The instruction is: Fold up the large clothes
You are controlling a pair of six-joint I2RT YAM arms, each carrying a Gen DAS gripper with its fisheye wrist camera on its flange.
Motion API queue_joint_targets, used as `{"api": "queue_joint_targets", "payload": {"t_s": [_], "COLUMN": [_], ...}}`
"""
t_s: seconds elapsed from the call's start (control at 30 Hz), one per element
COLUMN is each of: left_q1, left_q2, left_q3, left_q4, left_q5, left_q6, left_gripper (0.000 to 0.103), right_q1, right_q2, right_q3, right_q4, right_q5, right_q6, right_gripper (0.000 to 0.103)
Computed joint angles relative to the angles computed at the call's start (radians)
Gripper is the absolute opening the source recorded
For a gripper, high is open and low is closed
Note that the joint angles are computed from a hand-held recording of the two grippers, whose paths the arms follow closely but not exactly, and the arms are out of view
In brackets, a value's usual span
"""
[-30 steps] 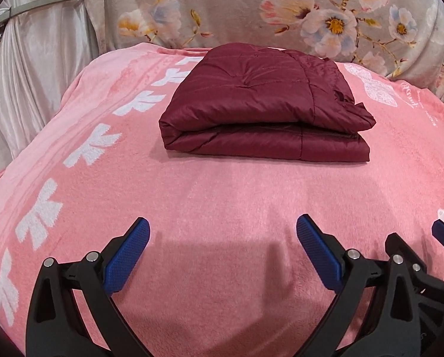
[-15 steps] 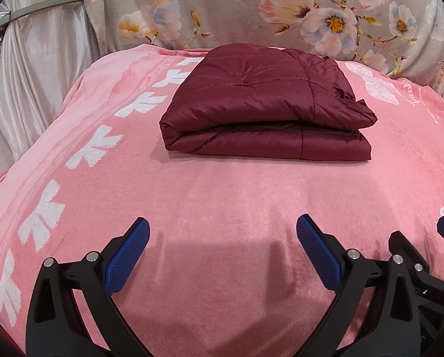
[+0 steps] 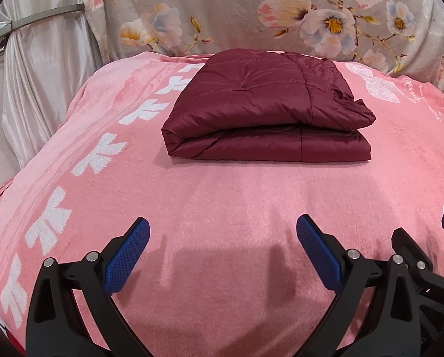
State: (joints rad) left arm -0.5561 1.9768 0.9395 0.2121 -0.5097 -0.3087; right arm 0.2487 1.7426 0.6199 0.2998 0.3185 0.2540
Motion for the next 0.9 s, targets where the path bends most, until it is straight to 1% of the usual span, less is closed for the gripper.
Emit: {"api": "queue_joint_targets", "payload": {"t_s": [0.9], "left_q1": [-0.020], "left_q2": [-0.014], "left_q3": [-0.012], "left_q4": [0.011], "left_q5": [-0.042], "left_q6": [-0.004], "left_gripper": [0.096], "right_q1": [0.015], "right_q2": [-0.018], "right_q3": [-0.008], "right_q4": [0.004], "right_q5": [0.014], "right_q6": [0.006], "right_gripper": [0.078]}}
